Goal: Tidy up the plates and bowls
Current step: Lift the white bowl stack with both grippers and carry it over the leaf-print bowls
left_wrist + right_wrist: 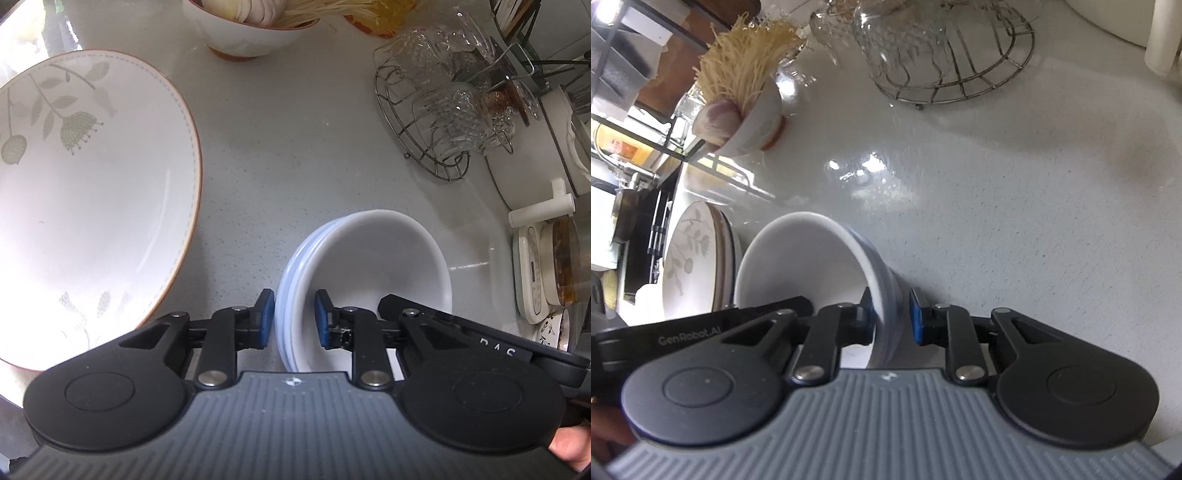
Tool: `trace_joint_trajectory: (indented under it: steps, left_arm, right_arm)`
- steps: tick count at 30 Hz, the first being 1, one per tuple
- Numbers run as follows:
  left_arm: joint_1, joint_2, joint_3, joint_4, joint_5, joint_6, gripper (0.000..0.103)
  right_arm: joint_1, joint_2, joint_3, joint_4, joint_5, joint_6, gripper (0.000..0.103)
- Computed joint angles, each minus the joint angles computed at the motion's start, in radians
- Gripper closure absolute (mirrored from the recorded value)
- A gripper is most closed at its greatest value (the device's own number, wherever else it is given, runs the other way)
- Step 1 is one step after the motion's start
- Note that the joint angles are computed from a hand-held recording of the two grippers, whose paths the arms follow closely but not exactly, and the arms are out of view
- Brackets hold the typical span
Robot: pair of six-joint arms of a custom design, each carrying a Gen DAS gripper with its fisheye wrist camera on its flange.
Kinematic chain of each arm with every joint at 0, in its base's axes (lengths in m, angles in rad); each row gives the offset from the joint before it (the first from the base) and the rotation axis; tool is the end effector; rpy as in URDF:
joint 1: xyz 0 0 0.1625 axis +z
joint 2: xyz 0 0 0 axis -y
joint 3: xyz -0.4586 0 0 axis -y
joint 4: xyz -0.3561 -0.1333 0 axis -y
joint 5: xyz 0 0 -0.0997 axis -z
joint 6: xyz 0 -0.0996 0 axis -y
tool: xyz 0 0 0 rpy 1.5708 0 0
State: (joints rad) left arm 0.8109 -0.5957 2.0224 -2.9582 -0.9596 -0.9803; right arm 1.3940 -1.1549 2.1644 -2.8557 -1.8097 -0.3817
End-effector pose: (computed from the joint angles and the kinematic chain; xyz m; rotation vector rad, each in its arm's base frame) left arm -0.2251 -0.5133 -0.0180 -0.2755 2.6393 -0.6063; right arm 0.0206 -0.5086 0.2145 0.2421 -2.8139 0.2828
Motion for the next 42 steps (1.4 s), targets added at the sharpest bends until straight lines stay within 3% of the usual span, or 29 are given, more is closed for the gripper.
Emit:
trace_joint_trajectory:
  steps: [11, 20, 32, 42]
  left_arm:
    - [-0.023, -0.028, 0.0, 0.058, 0.01, -0.066, 0.077]
    - [-0.041, -0.05, -0.009, 0.086, 0.002, -0.107, 0.077]
    - [-0.1, -0.127, -0.021, 0.174, 0.025, -0.129, 0.077]
    - [-0.124, -0.22, 0.003, 0.186, 0.038, 0.0, 0.077]
  right_arm:
    - [0.011, -0.019, -0.026, 0.089, 0.003, -0.031, 0.081]
    - [0.007, -0.055, -0.06, 0.149, 0.04, -0.041, 0.081]
    - [0.051, -0.108, -0.08, 0.187, 0.092, -0.038, 0.08]
    - [0.127, -0.128, -0.047, 0.094, 0.096, 0.019, 0.079]
